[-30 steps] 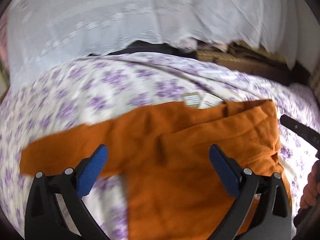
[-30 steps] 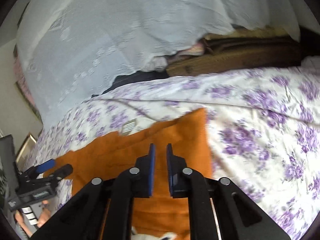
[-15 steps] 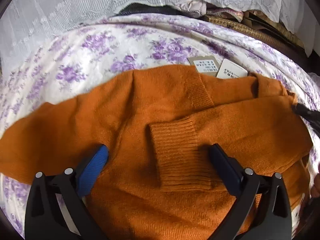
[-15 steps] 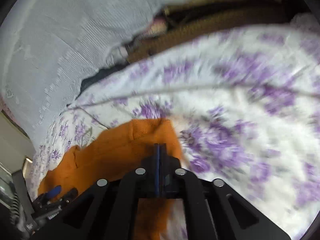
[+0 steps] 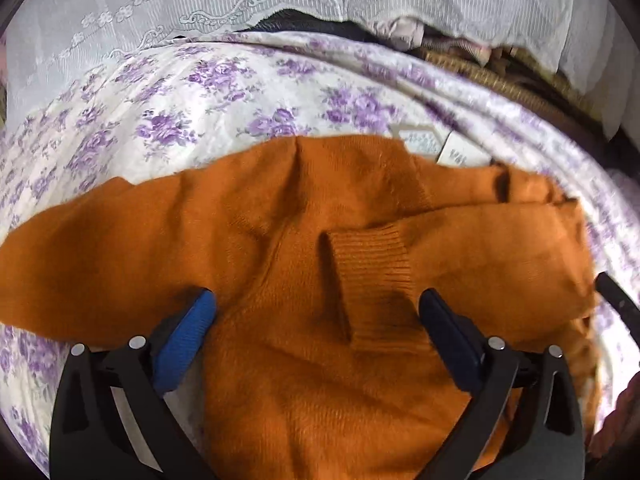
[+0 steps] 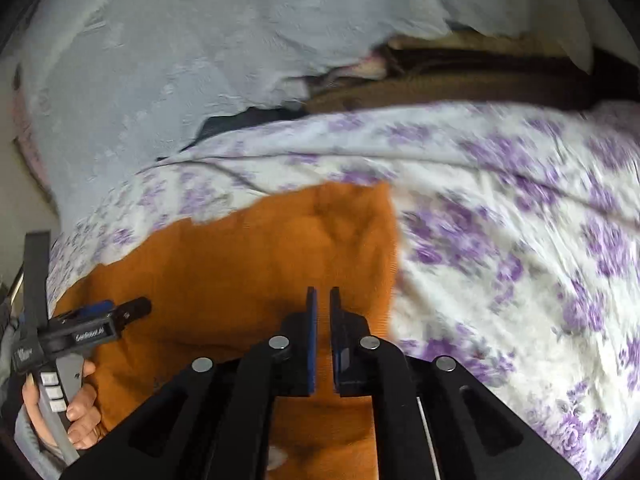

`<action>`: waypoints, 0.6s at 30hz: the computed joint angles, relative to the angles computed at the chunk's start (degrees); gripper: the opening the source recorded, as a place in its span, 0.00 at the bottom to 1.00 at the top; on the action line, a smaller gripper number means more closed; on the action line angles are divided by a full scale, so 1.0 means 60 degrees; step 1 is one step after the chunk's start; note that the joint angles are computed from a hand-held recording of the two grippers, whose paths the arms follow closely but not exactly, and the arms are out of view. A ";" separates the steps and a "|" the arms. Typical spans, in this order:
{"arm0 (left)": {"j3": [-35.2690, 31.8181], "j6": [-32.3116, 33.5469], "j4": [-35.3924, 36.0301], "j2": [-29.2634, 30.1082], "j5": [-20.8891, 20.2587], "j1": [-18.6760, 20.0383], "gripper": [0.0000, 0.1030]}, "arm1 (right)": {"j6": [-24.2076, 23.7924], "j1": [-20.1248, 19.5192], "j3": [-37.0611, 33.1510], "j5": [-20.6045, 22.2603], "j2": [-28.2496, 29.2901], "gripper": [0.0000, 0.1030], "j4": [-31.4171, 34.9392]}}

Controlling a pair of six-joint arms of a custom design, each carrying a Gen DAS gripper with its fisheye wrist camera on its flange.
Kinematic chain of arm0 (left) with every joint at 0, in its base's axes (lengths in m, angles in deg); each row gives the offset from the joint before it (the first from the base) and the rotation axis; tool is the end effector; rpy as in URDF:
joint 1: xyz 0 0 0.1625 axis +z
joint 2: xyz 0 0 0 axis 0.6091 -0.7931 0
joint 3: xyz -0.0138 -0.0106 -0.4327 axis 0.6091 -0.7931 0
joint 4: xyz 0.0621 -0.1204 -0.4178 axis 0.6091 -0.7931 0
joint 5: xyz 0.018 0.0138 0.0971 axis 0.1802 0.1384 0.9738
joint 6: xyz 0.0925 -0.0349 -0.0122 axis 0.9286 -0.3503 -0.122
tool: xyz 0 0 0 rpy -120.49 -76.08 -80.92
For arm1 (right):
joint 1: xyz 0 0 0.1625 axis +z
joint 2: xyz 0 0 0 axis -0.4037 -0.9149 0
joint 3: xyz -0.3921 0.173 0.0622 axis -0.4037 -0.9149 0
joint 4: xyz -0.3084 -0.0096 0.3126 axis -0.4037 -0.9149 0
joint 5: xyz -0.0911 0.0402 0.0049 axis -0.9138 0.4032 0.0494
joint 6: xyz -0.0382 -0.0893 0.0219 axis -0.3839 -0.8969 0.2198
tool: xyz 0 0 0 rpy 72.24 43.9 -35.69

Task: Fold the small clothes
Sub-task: 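Move the left tool to the other sleeve cuff and close on it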

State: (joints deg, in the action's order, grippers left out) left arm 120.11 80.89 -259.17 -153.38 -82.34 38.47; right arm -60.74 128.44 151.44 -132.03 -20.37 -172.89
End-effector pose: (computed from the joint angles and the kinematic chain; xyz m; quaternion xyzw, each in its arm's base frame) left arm 0.0579 -0.5844 0.2171 0.1153 0.8930 -0.2867 0.3271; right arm 0.2245 -0.5252 -0.0369 0.1214 -0.8918 0.3705 0.2293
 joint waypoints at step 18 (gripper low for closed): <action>0.0823 -0.1413 0.0876 -0.2787 -0.0905 0.1204 0.96 | 0.1030 -0.0010 0.1456 0.0299 -0.0029 0.51 -0.2658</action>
State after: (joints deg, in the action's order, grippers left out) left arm 125.05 72.41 -253.91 -170.11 -87.77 45.70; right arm -54.56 128.38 160.18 -130.24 -20.54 -188.84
